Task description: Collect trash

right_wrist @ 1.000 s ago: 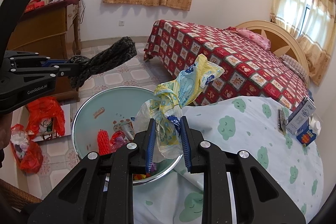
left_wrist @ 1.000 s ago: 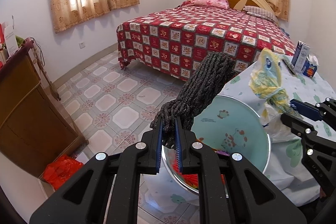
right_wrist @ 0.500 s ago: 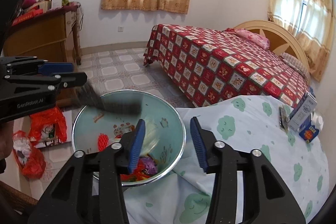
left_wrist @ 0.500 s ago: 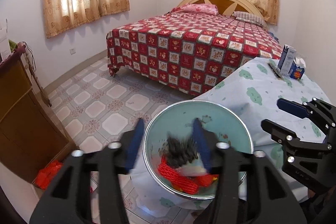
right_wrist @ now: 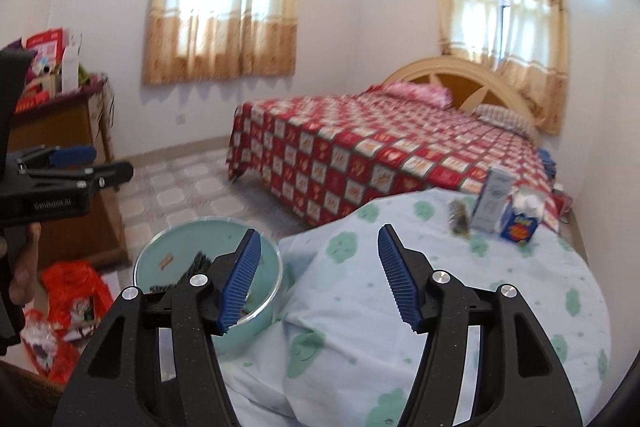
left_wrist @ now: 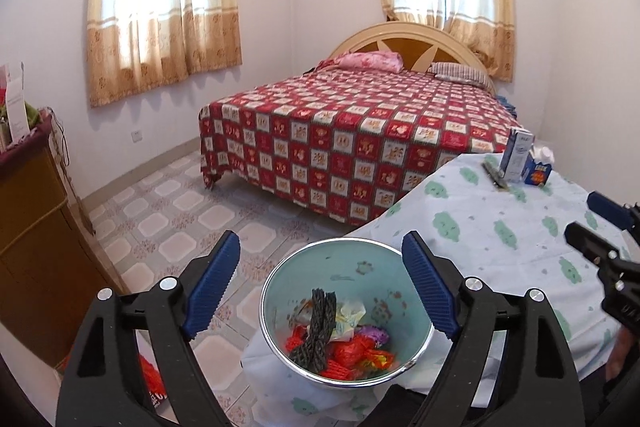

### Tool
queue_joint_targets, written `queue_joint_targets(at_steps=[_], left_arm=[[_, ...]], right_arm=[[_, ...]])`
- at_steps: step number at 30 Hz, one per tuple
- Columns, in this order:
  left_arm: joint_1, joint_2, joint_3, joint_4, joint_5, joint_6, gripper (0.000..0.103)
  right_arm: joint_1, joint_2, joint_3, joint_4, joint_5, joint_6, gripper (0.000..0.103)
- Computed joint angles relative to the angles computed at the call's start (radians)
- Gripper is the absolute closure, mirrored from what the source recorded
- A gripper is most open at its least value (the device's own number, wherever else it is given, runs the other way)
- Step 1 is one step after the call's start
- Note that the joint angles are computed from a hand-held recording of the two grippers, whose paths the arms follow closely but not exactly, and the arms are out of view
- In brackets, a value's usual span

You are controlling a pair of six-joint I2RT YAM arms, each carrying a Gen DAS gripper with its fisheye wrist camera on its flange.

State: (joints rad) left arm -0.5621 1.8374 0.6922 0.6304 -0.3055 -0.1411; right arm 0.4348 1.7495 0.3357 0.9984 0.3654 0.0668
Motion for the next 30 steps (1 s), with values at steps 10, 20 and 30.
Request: queue_joint_targets(at_steps=[10, 20, 30], left_arm=[[-0.025, -0.025, -0.009, -0.005, -0.028, -0.001, 0.016], [-0.023, -0.025, -0.011, 0.0, -0.032, 0.002, 0.012], [-0.021, -0.031, -0.016, 0.001, -0.036, 0.005, 0.011]], right_arm=[[-0.007, -0.072, -0.039, 0.002, 0.01, -0.007, 0.037], [-0.01, -0.078, -0.046, 0.005, 0.006, 0.002, 0.035], [-0.011, -0.077, -0.051, 0.015, 0.008, 0.003, 0.035]])
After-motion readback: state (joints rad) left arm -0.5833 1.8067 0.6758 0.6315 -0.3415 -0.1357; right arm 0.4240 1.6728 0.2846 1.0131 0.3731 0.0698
